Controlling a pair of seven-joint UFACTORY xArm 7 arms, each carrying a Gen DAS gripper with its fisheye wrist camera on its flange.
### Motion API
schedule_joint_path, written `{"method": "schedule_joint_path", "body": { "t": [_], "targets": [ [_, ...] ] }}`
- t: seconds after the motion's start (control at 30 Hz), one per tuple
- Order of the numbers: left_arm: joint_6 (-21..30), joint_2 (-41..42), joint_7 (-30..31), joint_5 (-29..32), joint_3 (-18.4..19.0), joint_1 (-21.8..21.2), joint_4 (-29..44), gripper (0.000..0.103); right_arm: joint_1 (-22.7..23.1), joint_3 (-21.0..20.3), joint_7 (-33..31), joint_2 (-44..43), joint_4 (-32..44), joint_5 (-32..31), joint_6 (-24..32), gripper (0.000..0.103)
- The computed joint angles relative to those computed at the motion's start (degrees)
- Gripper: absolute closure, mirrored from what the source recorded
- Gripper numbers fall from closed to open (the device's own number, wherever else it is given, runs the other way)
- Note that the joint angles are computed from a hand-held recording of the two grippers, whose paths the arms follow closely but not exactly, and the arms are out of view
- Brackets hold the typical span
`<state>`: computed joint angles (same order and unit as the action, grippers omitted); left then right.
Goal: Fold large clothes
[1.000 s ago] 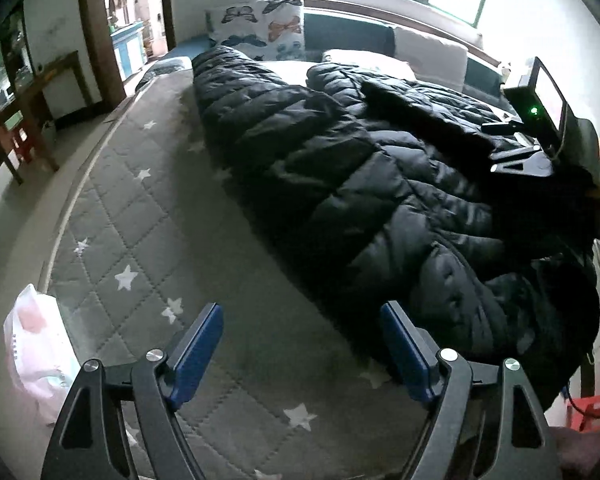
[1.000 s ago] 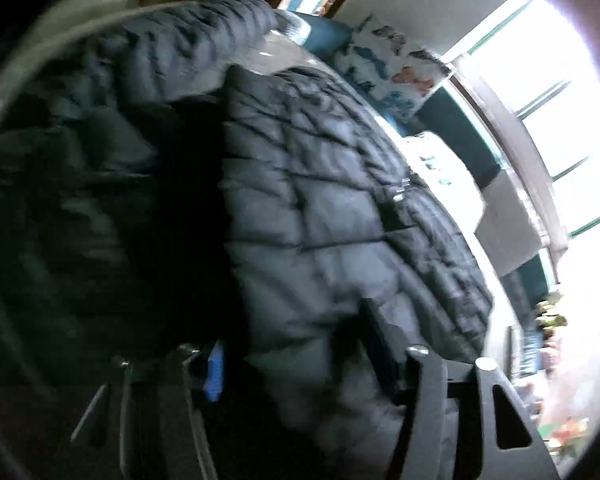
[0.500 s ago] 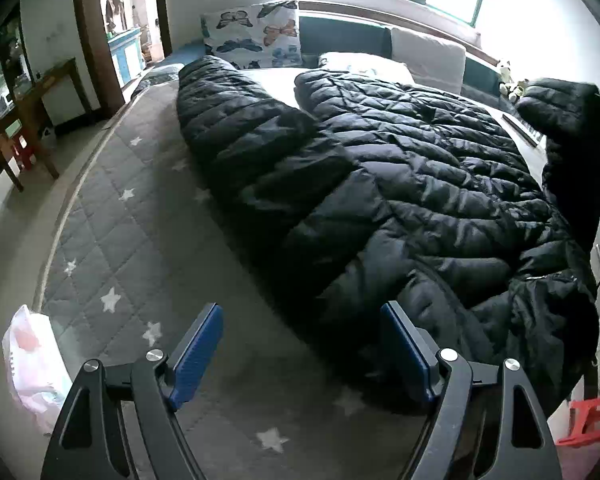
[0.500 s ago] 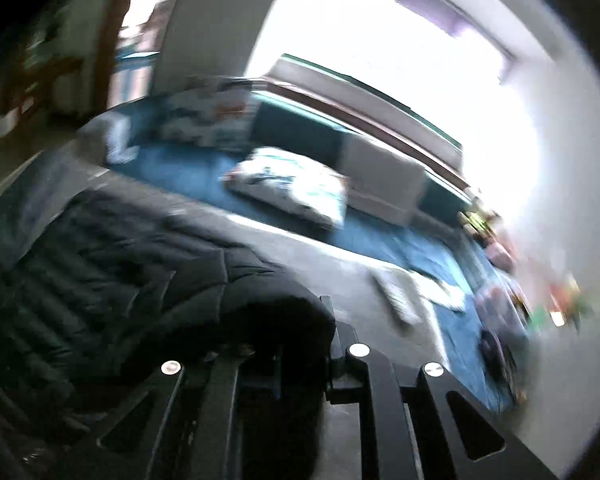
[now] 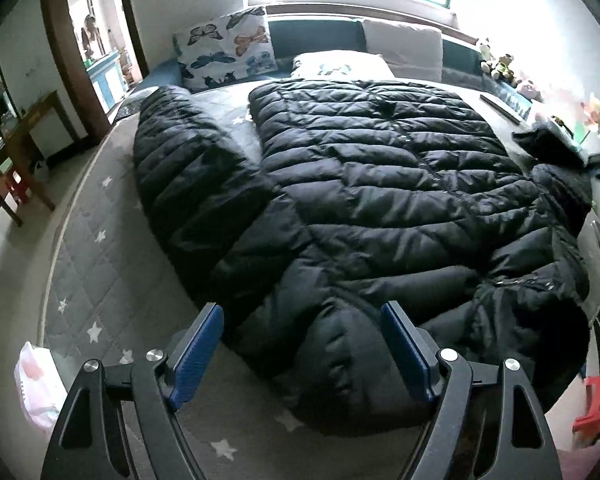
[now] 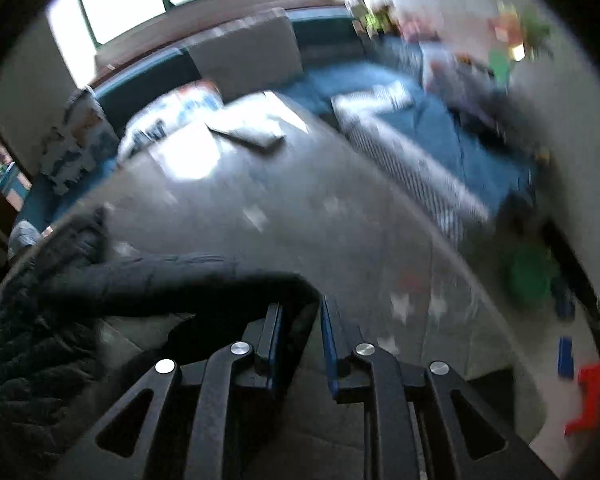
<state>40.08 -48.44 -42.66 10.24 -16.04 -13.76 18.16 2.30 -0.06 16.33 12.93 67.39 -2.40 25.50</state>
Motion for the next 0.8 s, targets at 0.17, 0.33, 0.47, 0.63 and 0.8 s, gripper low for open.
{"method": "schedule_joint_path", "body": {
  "t": [0.17,0.33,0.47,0.63,0.8],
  "targets": [
    [-3.88,5.33,1.12,0.38,-0.84,-0.82,4.24,0.017,-0.44,0.10,-1.74,-4.66,-4.51,0.38,2.31,0.082],
    [-9.59,13.54,1.15,4.20,-3.42,0.97,9.51,0.017,2.61,0.01,6.42,-12.69,-9.48,-18.66,1.36,0.081],
    [-15.98,22.92,2.48,4.36,-1.96,0.21,13.15,0.017,4.00,2.65,-1.98,-19.67,-15.85,-12.65,-2.20,0.067],
    [-20.38,32.57,9.07,2.41,0.22,-5.11,15.97,0.035,12.14,4.07,-19.94,-24.80,-21.96,2.48,-4.35,0.051],
    [-24.90,33.59,20.42,-4.94,2.43,-13.42,12.63,0.059,20.70,6.44,-34.28,-24.20,-23.19,13.25,-1.56,0.051]
  ]
}}
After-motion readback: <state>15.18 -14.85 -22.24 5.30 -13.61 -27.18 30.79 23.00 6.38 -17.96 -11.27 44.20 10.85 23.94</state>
